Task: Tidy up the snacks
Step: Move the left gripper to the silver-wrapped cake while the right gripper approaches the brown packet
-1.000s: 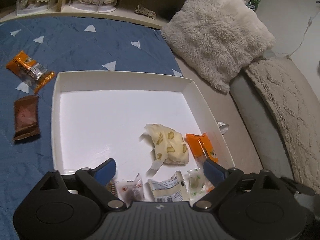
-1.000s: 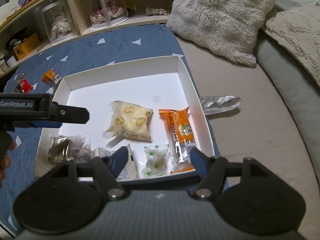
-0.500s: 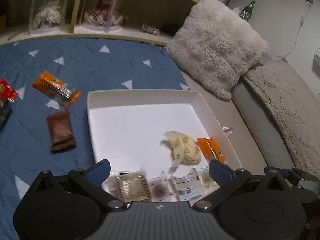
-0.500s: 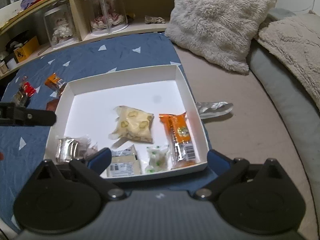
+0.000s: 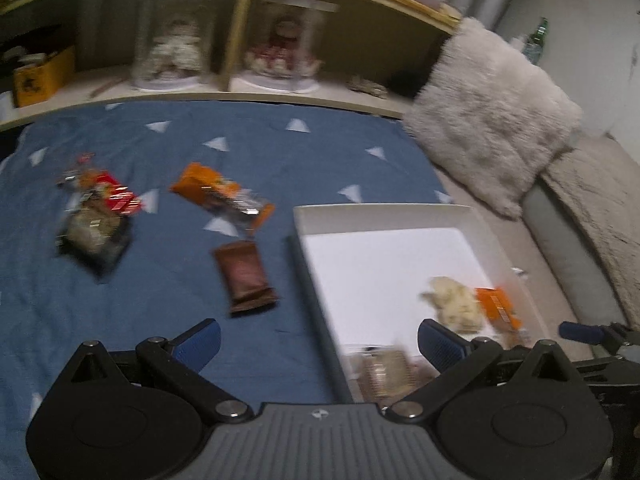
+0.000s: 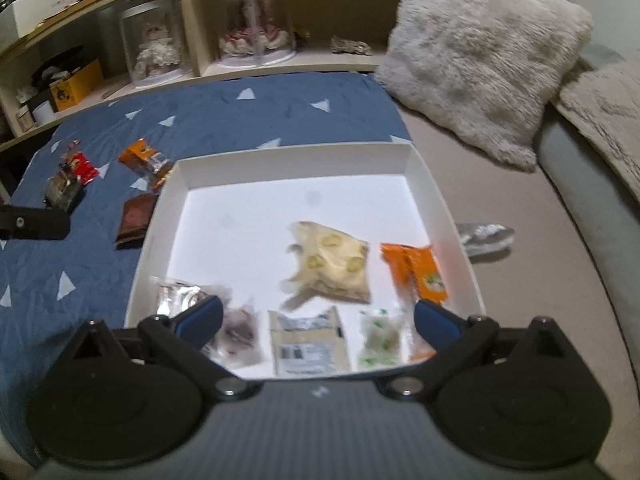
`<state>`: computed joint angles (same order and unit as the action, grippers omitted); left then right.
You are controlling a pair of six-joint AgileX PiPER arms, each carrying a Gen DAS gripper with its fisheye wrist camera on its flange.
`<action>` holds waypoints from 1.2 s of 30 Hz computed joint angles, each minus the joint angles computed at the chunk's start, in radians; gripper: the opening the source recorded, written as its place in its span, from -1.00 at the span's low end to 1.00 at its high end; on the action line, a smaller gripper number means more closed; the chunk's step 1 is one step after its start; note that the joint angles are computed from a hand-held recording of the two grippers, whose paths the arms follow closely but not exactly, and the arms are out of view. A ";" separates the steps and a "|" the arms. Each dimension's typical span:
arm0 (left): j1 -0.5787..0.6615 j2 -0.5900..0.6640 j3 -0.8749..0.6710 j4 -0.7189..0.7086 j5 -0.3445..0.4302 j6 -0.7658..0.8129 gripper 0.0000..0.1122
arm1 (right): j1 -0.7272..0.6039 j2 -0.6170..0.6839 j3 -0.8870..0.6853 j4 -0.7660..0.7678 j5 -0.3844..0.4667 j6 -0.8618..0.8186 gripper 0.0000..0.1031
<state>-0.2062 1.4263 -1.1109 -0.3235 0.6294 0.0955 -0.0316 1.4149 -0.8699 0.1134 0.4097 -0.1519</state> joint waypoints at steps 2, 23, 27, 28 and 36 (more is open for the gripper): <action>0.043 -0.011 0.016 -0.013 -0.001 0.025 0.84 | 0.027 0.013 -0.012 -0.015 -0.008 0.021 0.99; 0.396 -0.040 0.081 -0.070 -0.007 0.211 0.84 | 0.336 0.247 -0.227 -0.233 -0.100 0.250 0.99; 0.419 -0.024 0.075 -0.043 -0.022 0.188 0.84 | 0.372 0.282 -0.258 -0.227 -0.131 0.261 0.99; 0.420 -0.023 0.077 -0.035 -0.037 0.172 0.84 | 0.378 0.292 -0.267 -0.215 -0.137 0.254 0.99; 0.413 0.019 0.090 -0.206 -0.235 0.399 0.84 | 0.404 0.387 -0.337 -0.102 -0.200 0.162 0.99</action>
